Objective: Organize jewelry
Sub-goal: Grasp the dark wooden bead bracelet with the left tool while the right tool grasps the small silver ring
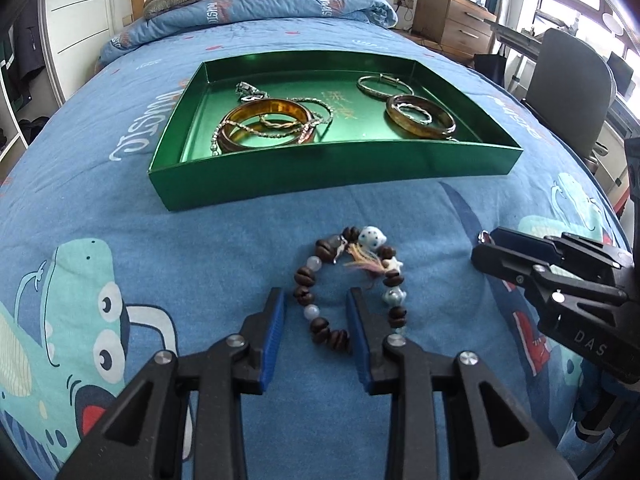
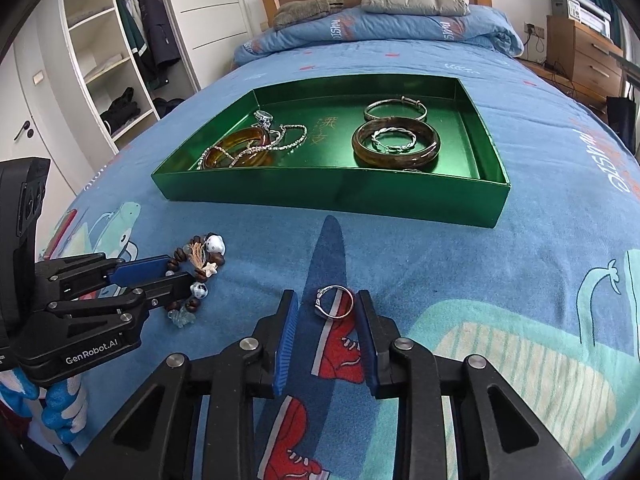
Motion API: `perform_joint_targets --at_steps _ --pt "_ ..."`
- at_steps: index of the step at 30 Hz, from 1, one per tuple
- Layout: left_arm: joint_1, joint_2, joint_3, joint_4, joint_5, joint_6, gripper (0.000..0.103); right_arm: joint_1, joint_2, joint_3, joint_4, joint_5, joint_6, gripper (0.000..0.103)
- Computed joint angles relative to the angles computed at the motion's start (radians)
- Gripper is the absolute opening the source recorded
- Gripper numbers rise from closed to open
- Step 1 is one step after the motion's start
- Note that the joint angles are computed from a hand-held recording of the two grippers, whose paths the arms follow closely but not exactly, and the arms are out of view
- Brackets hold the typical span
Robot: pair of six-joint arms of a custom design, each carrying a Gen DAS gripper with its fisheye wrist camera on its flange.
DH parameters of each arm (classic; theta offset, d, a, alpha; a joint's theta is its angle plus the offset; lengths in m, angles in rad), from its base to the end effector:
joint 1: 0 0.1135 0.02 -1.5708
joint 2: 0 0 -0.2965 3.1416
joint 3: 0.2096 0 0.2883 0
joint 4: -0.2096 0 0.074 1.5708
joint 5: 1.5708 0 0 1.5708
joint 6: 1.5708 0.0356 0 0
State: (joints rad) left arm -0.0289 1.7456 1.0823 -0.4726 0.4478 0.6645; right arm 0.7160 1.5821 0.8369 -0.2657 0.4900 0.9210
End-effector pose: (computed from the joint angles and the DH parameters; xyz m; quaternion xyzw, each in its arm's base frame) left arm 0.3748 -0.0263 0.1829 0.3686 0.8791 -0.1402 0.2676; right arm 0.2579 0.2022 0.1735 0.1621 0.9206 0.0364 0.3534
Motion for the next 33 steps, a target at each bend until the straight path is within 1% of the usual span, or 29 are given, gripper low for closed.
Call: perform_joint_targets --at_steps 6,13,15,17,19,21,26,30,33 --pt "-0.003 0.001 -0.005 0.013 -0.003 -0.003 0.029 -0.038 0.015 0.028 -0.036 -0.075 -0.021 0.03" --pt "-0.003 0.01 0.005 0.01 0.002 -0.004 0.028 -0.057 0.045 0.083 -0.106 -0.114 -0.042 0.03" --pt "-0.004 0.014 0.009 0.007 0.006 -0.011 0.026 -0.056 0.053 0.094 -0.123 -0.11 -0.046 0.028" --pt "-0.005 0.013 0.009 0.009 0.005 -0.021 0.022 -0.052 0.058 0.102 -0.135 -0.099 -0.044 0.025" --pt "-0.006 0.011 0.008 0.015 0.002 -0.032 0.014 -0.046 0.059 0.098 -0.133 -0.082 -0.032 0.021" --pt "-0.006 0.011 0.009 0.017 -0.003 -0.045 0.009 -0.04 0.057 0.09 -0.123 -0.067 -0.026 0.02" --pt "-0.01 -0.007 -0.005 0.027 -0.018 -0.048 0.009 -0.019 0.066 0.092 -0.122 -0.023 -0.018 0.02" --pt "-0.01 -0.027 -0.017 0.029 -0.029 -0.041 0.008 -0.01 0.05 0.062 -0.078 -0.001 -0.01 0.019" --pt "-0.009 -0.044 -0.028 0.029 -0.037 -0.041 0.008 -0.003 0.033 0.047 -0.067 0.01 -0.002 0.019"
